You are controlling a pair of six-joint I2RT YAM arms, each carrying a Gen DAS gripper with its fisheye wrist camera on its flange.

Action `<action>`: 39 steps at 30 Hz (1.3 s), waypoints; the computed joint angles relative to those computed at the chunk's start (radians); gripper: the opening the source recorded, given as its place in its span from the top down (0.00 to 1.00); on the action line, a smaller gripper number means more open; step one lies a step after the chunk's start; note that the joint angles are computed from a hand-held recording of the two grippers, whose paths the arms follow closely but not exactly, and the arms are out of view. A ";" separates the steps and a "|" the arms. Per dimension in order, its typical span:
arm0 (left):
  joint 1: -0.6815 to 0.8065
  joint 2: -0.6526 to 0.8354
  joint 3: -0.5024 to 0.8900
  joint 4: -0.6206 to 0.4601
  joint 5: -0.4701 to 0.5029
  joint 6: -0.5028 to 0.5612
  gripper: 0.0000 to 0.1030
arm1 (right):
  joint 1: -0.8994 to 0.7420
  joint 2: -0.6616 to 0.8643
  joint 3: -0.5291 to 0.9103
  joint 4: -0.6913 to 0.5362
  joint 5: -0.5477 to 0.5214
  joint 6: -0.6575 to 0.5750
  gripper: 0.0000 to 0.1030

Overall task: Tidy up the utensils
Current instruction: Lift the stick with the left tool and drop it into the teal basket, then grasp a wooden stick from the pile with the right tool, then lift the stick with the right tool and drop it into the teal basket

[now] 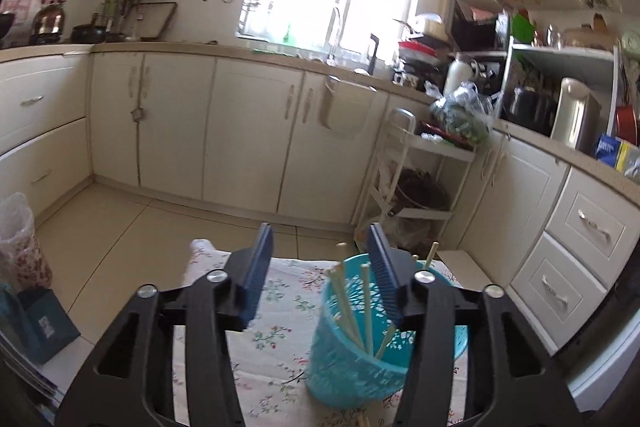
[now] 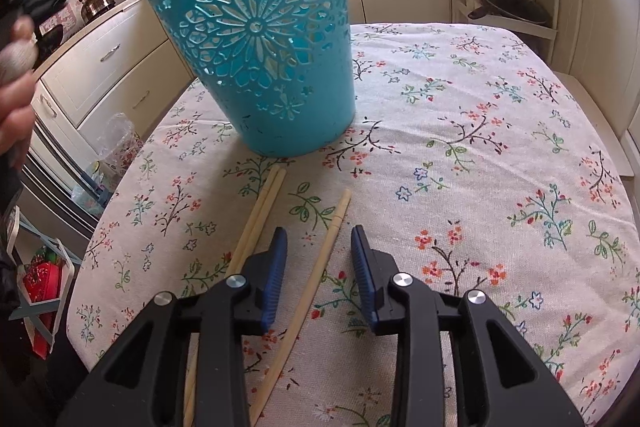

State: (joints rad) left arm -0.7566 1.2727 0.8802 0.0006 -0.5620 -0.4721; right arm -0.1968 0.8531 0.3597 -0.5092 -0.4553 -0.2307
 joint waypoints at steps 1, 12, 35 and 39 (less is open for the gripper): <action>0.000 -0.037 -0.032 -0.006 -0.014 -0.014 0.49 | -0.011 0.000 0.001 -0.007 -0.010 -0.003 0.68; 0.078 0.005 -0.307 0.010 0.088 -0.215 0.40 | 0.149 -0.021 -0.011 0.053 0.171 0.078 0.68; 0.094 0.180 -0.279 0.037 0.195 -0.278 0.18 | -0.384 0.020 0.176 -0.369 -0.385 -0.207 0.94; 0.090 0.186 -0.274 0.033 0.192 -0.279 0.18 | -0.454 0.024 0.308 -0.477 -0.548 -0.207 0.94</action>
